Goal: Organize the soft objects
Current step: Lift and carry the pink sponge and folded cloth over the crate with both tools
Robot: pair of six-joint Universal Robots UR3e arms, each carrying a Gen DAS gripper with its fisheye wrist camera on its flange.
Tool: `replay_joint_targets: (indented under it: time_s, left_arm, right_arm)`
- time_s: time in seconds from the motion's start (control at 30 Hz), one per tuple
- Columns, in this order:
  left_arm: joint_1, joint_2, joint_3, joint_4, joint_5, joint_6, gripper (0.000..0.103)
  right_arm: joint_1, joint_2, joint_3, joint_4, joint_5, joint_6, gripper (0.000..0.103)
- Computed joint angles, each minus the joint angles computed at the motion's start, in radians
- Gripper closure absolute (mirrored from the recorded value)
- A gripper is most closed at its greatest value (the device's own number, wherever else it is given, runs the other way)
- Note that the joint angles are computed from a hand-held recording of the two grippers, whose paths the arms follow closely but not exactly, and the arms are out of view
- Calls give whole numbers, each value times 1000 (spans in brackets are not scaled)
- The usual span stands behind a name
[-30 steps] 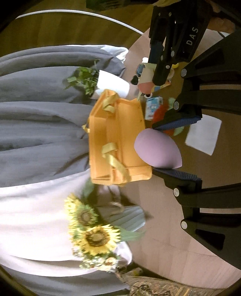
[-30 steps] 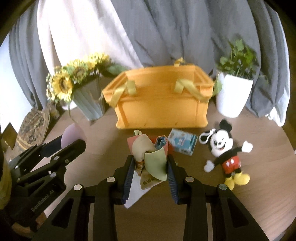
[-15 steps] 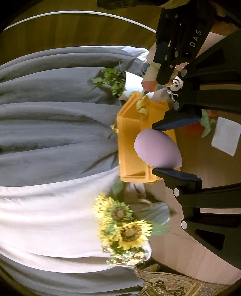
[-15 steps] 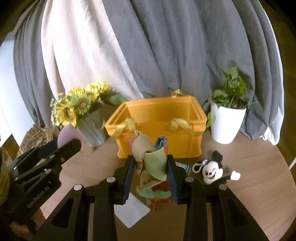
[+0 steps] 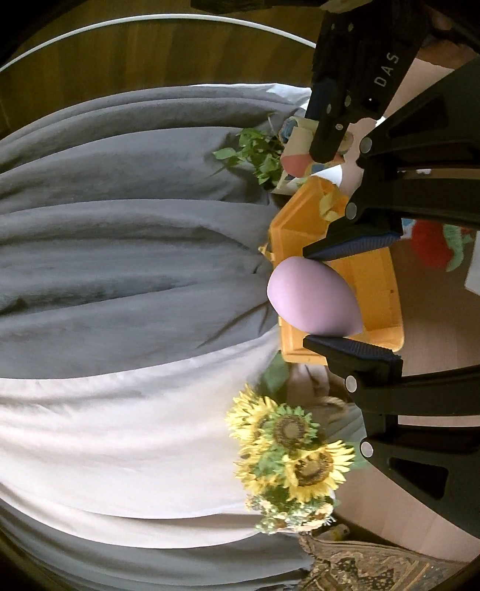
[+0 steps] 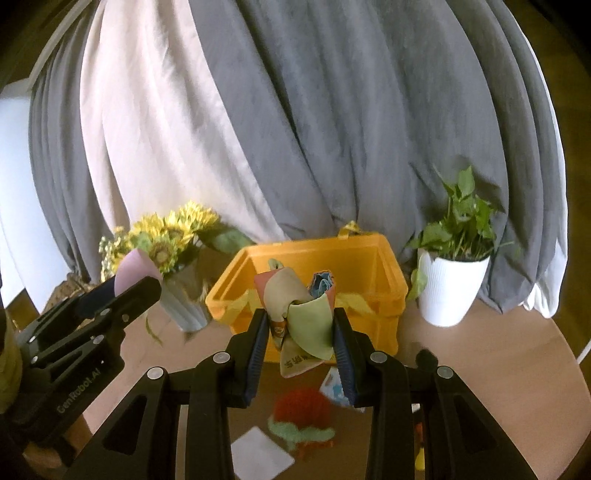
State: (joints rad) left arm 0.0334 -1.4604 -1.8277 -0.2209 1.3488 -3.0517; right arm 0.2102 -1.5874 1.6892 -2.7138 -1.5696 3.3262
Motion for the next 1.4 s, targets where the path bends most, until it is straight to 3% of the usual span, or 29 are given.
replay_joint_targets:
  time_s: [0.5, 0.97, 1.4]
  left_arm:
    - [-82, -266, 311, -19, 105, -33, 62]
    - [-107, -564, 707, -201, 145, -42, 62]
    - [-97, -878, 1172, -490, 134, -24, 63]
  right_arm:
    - [-104, 141, -166, 0, 106, -45, 67]
    - [-154, 382, -473, 100, 142, -74, 67]
    - [-161, 678, -884, 351, 130, -99, 67]
